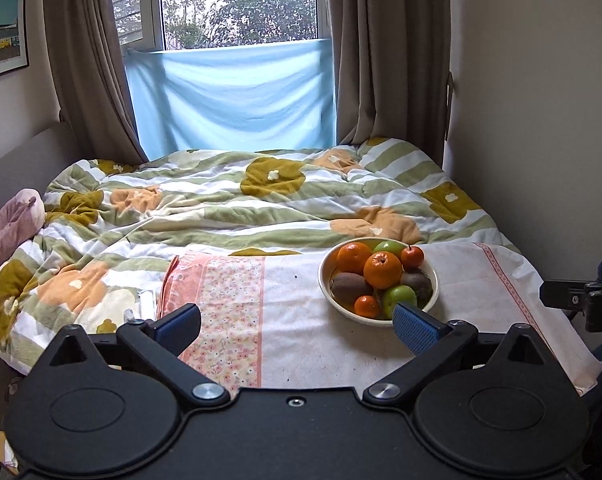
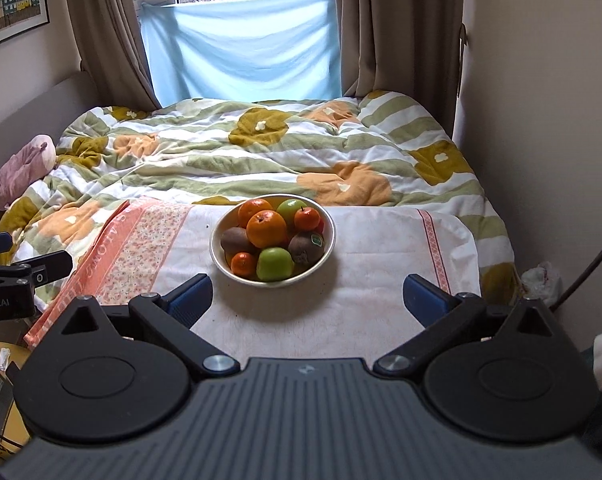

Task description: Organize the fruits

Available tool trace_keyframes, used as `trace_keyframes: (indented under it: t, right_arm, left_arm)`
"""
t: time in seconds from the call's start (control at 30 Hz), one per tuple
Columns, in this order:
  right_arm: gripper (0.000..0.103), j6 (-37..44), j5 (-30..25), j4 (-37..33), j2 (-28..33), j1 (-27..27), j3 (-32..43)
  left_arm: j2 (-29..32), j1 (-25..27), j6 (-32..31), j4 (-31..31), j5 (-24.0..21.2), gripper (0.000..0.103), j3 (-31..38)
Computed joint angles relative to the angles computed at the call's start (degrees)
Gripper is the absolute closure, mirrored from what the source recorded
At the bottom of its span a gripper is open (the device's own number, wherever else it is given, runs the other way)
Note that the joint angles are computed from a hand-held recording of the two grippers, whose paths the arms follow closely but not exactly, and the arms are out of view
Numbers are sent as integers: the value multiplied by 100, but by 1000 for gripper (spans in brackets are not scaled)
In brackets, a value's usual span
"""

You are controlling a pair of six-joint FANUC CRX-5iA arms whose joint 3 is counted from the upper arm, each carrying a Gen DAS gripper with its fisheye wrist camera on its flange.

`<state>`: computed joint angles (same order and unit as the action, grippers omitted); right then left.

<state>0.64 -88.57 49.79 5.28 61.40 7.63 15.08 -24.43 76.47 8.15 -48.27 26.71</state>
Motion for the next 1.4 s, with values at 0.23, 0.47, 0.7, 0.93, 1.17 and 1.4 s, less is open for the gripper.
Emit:
trace_keyframes:
  t: [0.23,0.47,0.7,0.93,1.17,1.4]
  right_arm:
    - [0,-396,-461,-96,124,324,113]
    - [0,-546,-705,-81,179,439,145]
    - [0,-617,-734,-97,142,475,103]
    - [0,-602,-723,-93,135,472,89]
    - [0,-617,-717,-107,121,477,70]
    - [0,-637,-712,-121,101,484,26]
  left_arm:
    - [-343,57,-122,188,46,0,-515]
    - [-461,64,-225,228,87,0,-663]
    - [-462,57,-260,251,94,0,-666]
    - [-481,22,-226,187,118,0,-665]
    - [-487,-39,-119,86,136,0,-646]
    - [-490,-41,-156,78,137,0,-645]
